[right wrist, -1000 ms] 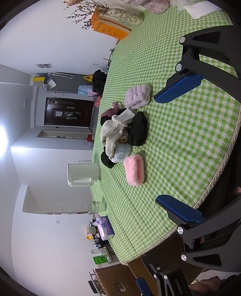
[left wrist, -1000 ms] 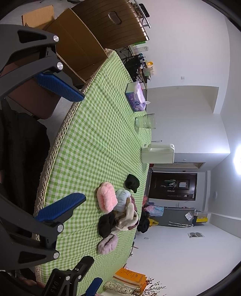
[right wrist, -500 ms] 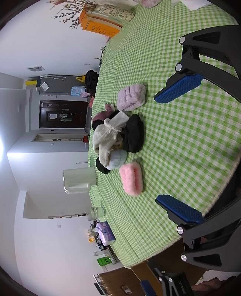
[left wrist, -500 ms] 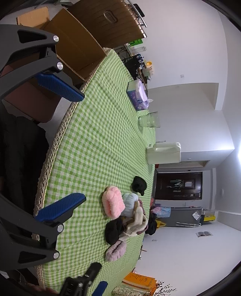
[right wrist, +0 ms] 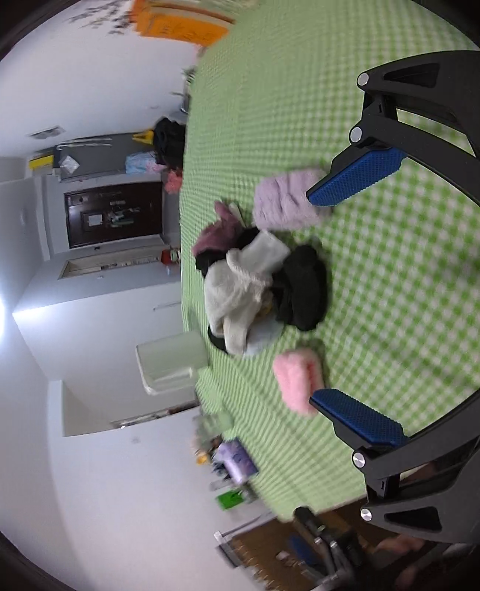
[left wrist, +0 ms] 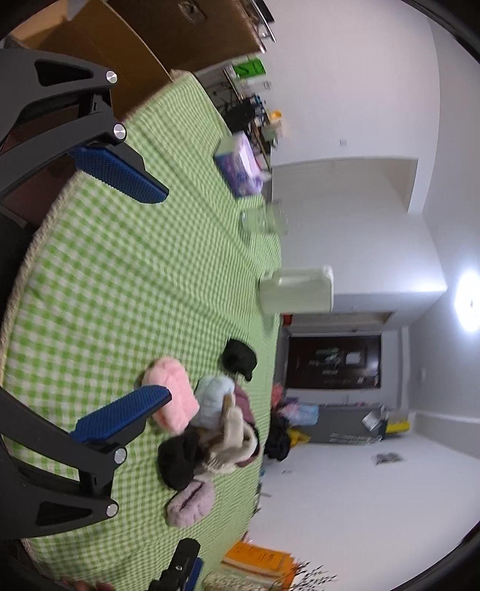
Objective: Organize soft objects
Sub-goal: 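Grasp the pink fuzzy slipper with the left tool while the right tool grasps the black sock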
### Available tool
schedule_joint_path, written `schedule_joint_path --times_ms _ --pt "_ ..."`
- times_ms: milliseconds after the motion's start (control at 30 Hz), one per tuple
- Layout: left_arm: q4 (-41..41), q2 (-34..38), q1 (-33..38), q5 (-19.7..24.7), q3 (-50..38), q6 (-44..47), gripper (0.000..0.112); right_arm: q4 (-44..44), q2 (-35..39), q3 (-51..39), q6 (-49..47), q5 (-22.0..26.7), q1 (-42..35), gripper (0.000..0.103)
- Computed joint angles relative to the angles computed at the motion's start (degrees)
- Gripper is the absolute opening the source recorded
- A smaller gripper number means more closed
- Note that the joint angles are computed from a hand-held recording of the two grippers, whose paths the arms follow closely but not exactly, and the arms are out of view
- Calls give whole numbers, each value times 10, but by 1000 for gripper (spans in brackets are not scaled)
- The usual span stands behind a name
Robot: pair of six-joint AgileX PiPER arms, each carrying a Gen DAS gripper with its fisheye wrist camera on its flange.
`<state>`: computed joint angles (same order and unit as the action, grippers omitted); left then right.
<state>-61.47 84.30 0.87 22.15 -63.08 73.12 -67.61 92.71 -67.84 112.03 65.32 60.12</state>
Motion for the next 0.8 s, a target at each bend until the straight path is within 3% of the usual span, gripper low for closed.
schedule_joint_path --times_ms 133,233,333,400,467,533,600,733,800 --pt "143 43 -41 15 -66 -157 96 76 18 -47 -87 5 -43 95" --pt "232 83 -71 25 -117 -245 96 203 55 -127 -225 26 -101 95" --pt "236 114 -91 32 -150 -236 96 274 73 -166 -324 5 -153 95" --pt "225 151 -99 74 -197 -217 96 260 62 -146 -332 -52 -169 95" --pt "257 191 -107 129 -254 -256 96 227 50 -121 -326 -110 -180 95" --pt "271 229 -113 177 -306 -280 96 259 65 -133 -376 -137 -209 95" --pt "282 258 -121 197 -340 -286 95 284 66 -130 -394 -172 -232 95" --pt "286 287 -141 195 -364 -240 95 315 114 -182 -461 -137 -241 95" --pt "278 313 -145 230 -396 -209 95 335 128 -185 -481 -162 -246 95"
